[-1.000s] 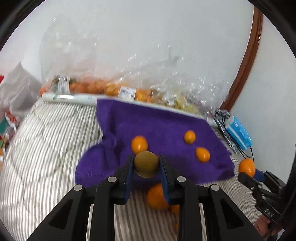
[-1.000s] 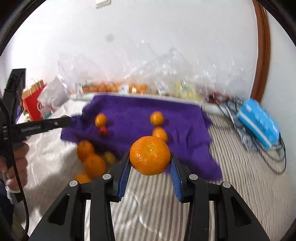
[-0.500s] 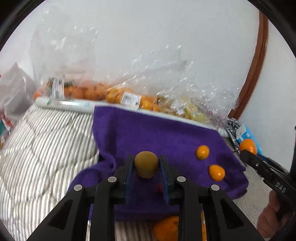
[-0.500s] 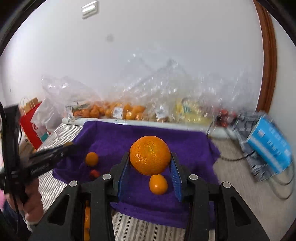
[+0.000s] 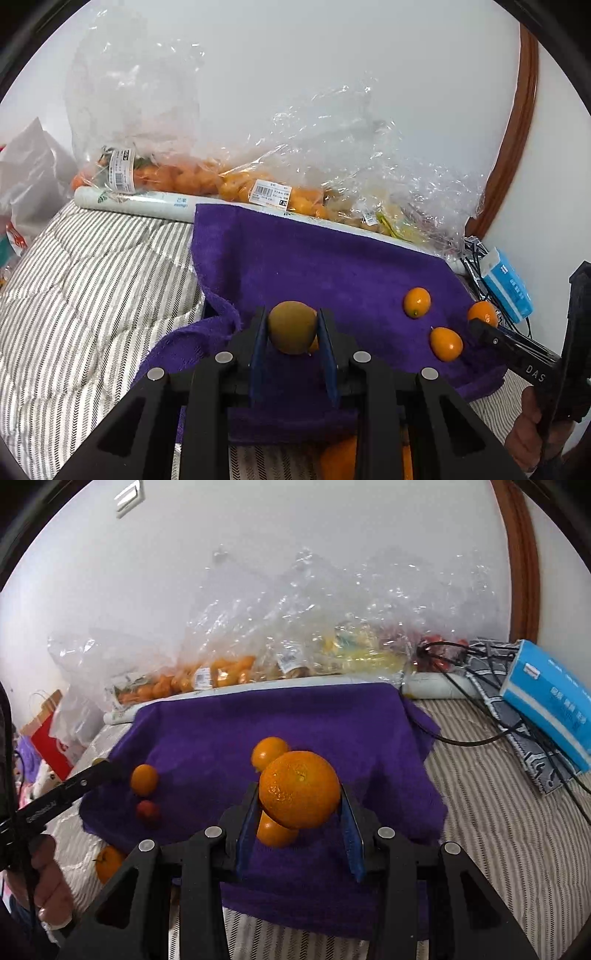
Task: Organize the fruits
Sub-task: 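Carry the greenish fruit with the left gripper while the right carries the orange onto the towel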
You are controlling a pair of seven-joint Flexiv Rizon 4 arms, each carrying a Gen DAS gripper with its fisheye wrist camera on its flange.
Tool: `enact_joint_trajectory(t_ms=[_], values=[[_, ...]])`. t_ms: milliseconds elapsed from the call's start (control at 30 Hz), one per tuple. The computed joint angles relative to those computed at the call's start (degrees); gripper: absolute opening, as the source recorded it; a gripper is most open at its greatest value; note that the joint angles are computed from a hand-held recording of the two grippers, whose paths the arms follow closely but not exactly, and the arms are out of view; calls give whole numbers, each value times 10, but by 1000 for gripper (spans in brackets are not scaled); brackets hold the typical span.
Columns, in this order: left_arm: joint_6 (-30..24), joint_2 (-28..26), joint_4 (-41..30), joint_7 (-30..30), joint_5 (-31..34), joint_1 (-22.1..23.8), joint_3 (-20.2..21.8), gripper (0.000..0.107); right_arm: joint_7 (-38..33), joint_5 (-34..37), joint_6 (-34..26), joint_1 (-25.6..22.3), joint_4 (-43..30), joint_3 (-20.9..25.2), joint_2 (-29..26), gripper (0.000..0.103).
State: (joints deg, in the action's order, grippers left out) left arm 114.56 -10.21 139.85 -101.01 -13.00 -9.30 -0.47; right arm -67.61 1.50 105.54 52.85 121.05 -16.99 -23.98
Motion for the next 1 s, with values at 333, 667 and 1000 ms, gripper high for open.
enact_joint_trajectory(t_ms=[333, 667, 1000], values=[[10, -12, -2, 57, -72, -52, 21, 26, -4, 9, -4, 31, -2, -29, -6, 41], [2, -11, -2, 53, -67, -40, 12, 26, 11, 10, -22, 83, 1, -92, -12, 41], [-6, -13, -6, 61, -74, -47, 15, 26, 35, -12, -24, 101, 5, -119, -19, 41]])
